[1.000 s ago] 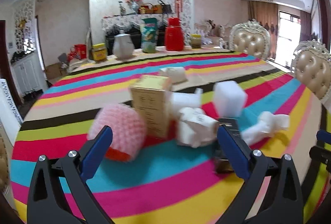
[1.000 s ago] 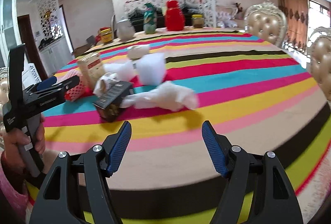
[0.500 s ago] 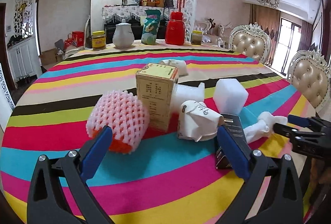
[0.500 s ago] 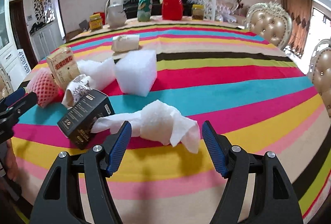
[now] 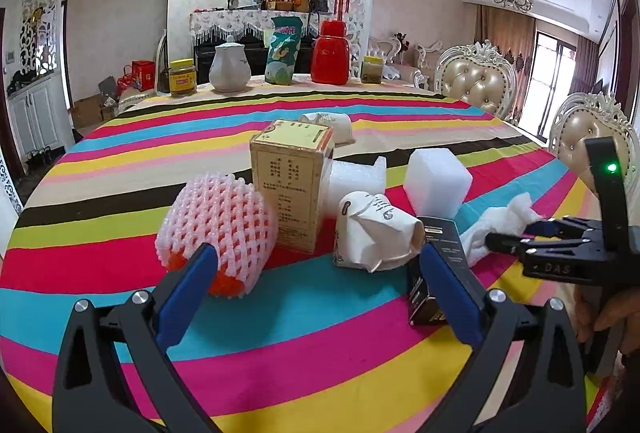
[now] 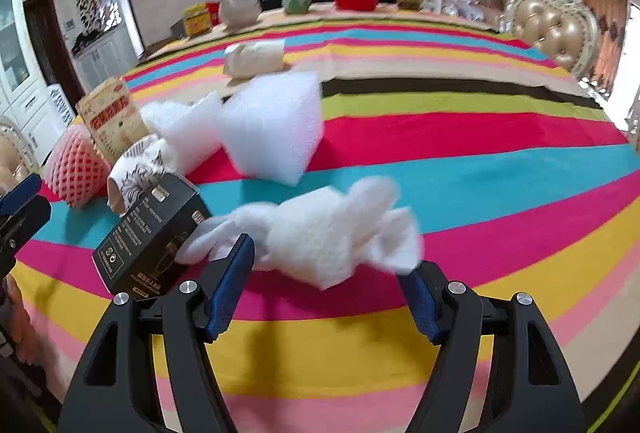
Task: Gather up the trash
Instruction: 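Grasp the white tissue with the right tool while the left tool grasps the black box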
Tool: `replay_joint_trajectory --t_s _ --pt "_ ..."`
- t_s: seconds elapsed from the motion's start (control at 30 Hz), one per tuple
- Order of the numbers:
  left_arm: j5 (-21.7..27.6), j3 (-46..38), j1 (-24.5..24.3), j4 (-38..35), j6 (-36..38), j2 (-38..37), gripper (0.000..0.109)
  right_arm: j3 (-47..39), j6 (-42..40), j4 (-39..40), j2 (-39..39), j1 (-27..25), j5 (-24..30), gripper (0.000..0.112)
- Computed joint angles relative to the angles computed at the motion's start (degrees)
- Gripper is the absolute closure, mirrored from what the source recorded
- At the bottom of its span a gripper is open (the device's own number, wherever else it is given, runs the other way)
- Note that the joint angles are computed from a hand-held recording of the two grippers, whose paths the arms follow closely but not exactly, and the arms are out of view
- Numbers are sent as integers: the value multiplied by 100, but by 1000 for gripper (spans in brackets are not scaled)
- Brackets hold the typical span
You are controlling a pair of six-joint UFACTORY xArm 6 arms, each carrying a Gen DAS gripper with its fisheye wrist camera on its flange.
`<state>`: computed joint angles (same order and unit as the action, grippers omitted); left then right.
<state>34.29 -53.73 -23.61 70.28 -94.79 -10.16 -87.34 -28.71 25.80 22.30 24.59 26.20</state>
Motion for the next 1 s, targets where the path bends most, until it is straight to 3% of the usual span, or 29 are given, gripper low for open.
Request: replay_joint_trajectory --t_s 0.1,0.13,0.23,0.4,0.57,0.77,0.87,0.9,0.93,1.0 --pt "-9 -9 6 -10 5 13 11 -54 18 -31 31 24 51 56" --pt "-7 -11 2 -11 12 18 11 23 -61 82 -24 26 -47 63" --pt "-31 4 -5 33 9 10 11 389 -369 475 -274 48 -455 71" --pt "-308 -68 -18 -204 96 115 11 1201 -561 659 -845 36 -1031 73" --pt "-430 -556 -257 -713 650 599 12 1985 -950 1353 -1522 -205 -1076 73" --pt "-218 -1391 -412 -1872 1841 1475 33 2626 -1725 2272 -2083 -358 -1175 72" --pt "-32 -1718 -415 -2156 2052 1758 40 2731 -2021 2622 -2211 -394 -1140 72" --pt "19 -1800 -417 -2234 2123 1827 49 2790 -2093 2668 -2264 -394 -1179 72" --pt "54 -1876 -424 -2383 2265 1899 65 2834 -2165 2716 -2304 -394 -1191 72" --pt "24 -1878 -441 -2473 2341 1911 71 2862 -2300 2880 -2352 -412 -1164 72"
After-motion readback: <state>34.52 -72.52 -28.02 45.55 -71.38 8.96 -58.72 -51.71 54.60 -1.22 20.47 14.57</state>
